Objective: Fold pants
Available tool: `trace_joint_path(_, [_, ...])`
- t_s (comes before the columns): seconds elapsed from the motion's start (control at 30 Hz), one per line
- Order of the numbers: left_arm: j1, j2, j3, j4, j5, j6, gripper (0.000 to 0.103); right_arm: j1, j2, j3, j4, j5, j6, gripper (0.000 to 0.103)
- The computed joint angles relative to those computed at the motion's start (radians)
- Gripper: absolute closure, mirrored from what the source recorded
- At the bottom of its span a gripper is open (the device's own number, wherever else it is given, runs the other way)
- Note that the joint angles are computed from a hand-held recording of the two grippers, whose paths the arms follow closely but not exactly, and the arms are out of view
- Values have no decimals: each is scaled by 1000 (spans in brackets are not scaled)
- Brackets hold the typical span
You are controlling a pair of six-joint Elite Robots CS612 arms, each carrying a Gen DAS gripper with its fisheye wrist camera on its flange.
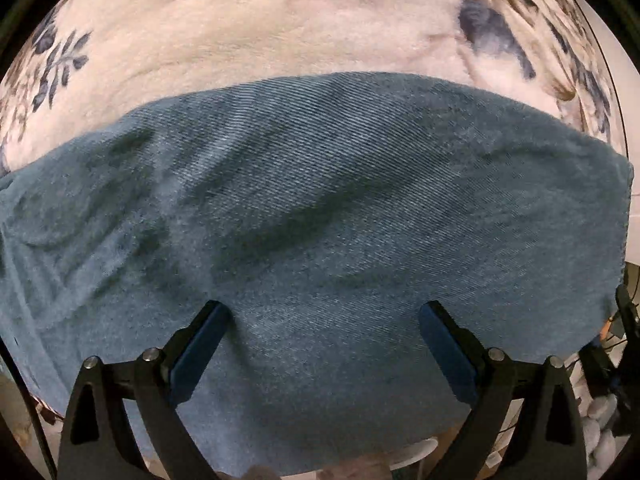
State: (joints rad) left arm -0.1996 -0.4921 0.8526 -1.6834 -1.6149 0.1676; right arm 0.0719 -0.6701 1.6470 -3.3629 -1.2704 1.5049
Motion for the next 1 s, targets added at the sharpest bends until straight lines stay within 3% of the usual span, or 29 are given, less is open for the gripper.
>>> trace_joint_path(0.13, [-19,-10,40,-34,22,-25,0,-6,7,-38,49,43,-72,58])
trace_joint_path(0.23, [-22,0,33,-32,20,-49,0,-18,38,-59,47,65,-22,58])
trace_joint_path(0.4, [-22,32,-21,-4,10,-73,0,-23,79,-81,-80,46,71,58])
trace_joint_path(0.47, [-21,34,-27,4,8,-76,0,-20,79,-101,-121,47,9,58])
trace_joint_path(0.5, [-21,38,-36,14,9,-75,0,-20,73,-108,-108,60,-44,58])
trace_joint_path(0.57, [-14,48,-61,35,10,-65,0,-18,69,-110,-69,80,-65,55])
trace_joint_path(0.67, [-13,57,-76,45,9,-61,0,-18,84,-109,-25,169,-11,55])
trace_joint_path(0.73, [-11,80,-121,65,6,-58,0,-14,112,-119,-73,218,46,55])
trace_joint_path(0.8, [-7,65,-92,48,5,-50,0,-8,125,-132,-82,227,52,55])
trace_joint_path(1.0, [0,46,-60,35,2,-39,0,2,122,-134,-175,32,100,54])
